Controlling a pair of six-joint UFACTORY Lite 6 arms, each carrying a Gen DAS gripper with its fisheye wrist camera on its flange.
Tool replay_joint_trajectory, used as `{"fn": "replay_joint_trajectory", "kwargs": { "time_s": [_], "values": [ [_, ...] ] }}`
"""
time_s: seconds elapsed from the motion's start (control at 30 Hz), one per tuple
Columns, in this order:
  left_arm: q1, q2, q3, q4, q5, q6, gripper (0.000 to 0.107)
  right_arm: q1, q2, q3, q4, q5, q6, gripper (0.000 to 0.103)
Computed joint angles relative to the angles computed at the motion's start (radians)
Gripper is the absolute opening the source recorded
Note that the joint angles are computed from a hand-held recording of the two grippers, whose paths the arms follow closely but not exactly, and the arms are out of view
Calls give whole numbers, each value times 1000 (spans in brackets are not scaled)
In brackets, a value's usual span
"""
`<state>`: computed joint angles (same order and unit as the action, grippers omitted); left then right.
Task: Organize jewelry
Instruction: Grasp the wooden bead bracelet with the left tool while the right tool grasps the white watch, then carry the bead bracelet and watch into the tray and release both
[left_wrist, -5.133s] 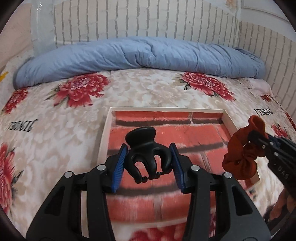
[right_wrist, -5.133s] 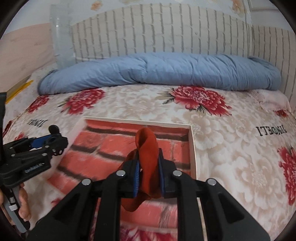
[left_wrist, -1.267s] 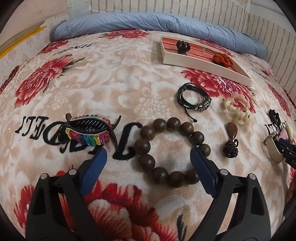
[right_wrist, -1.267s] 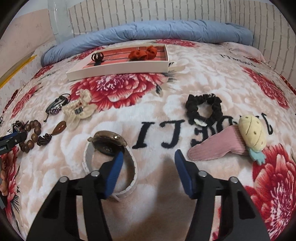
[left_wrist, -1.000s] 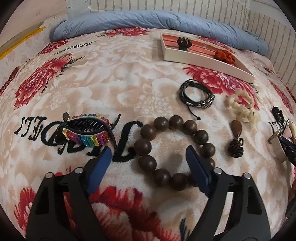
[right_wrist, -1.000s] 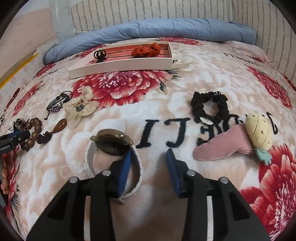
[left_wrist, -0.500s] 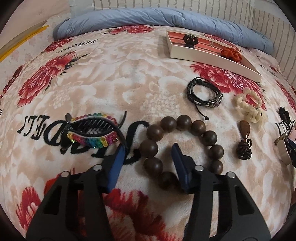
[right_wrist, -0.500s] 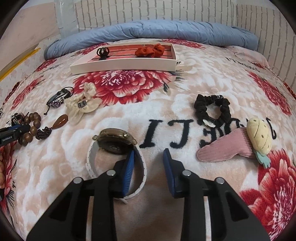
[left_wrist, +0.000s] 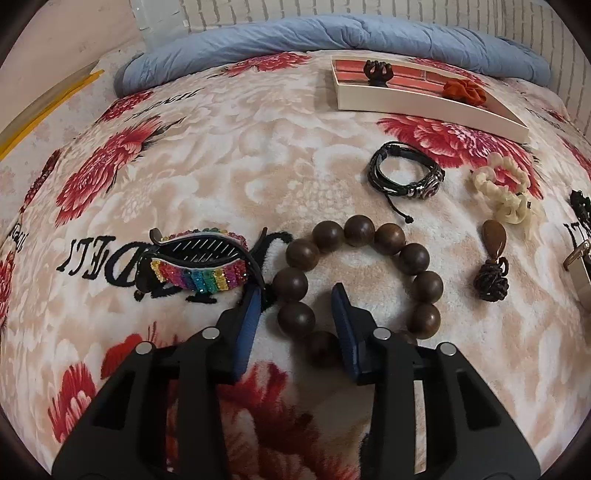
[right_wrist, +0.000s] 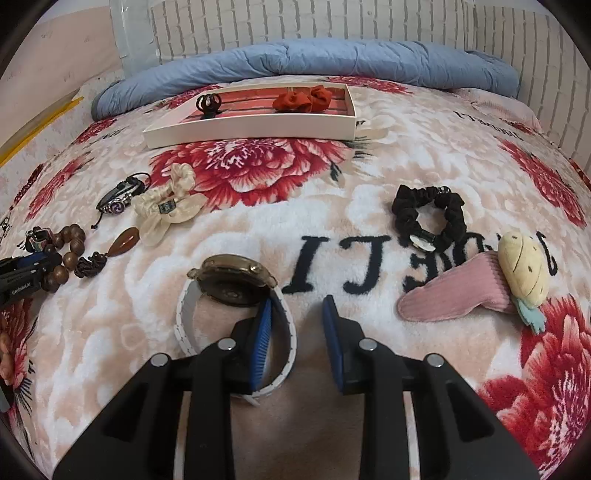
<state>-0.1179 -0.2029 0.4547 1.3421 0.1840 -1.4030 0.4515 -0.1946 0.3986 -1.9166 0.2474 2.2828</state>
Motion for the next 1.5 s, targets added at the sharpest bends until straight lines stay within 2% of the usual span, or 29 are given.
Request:
{"fn": "replay_joint_trajectory", "kwargs": {
  "time_s": [0.1, 0.27, 0.77, 0.83, 0.93, 1.03, 1.1, 1.2, 1.27, 1.4, 1.5],
  "values": [
    [1, 0, 7, -85, -1, 62, 36, -3, 1, 0, -2, -1, -1, 29],
    [-19, 11, 15, -92, 20, 24, 35, -15, 4, 3, -22, -17, 13, 29],
    [-10, -52, -19, -262, -17, 161, 36, 4, 12, 9, 44, 7, -49, 29],
    [-32, -56, -24, -213, -6, 111, 35, 2, 11, 9, 40, 3, -47, 28],
    [-45, -41, -18, -164, -1, 56, 34, 5, 10, 8, 9, -7, -23, 22],
    [-10, -31, -9, -291, -41, 189, 26, 23, 24, 18, 27, -2, -51, 12],
    [-3, -23, -4, -345, -56, 246, 25, 29, 23, 18, 45, 1, -66, 12],
    [-19, -19, -4, -292, -54, 197, 23, 33, 26, 22, 44, -3, -59, 10],
    [-16, -22, -4, -327, -67, 240, 17, 38, 26, 24, 69, 4, -86, 9],
    [-19, -41, -12, -285, -74, 207, 17, 43, 4, 19, 101, 7, -124, 5],
    [-35, -62, -21, -157, -64, 85, 17, 27, -20, 10, 74, -11, -109, 4]
  ]
}}
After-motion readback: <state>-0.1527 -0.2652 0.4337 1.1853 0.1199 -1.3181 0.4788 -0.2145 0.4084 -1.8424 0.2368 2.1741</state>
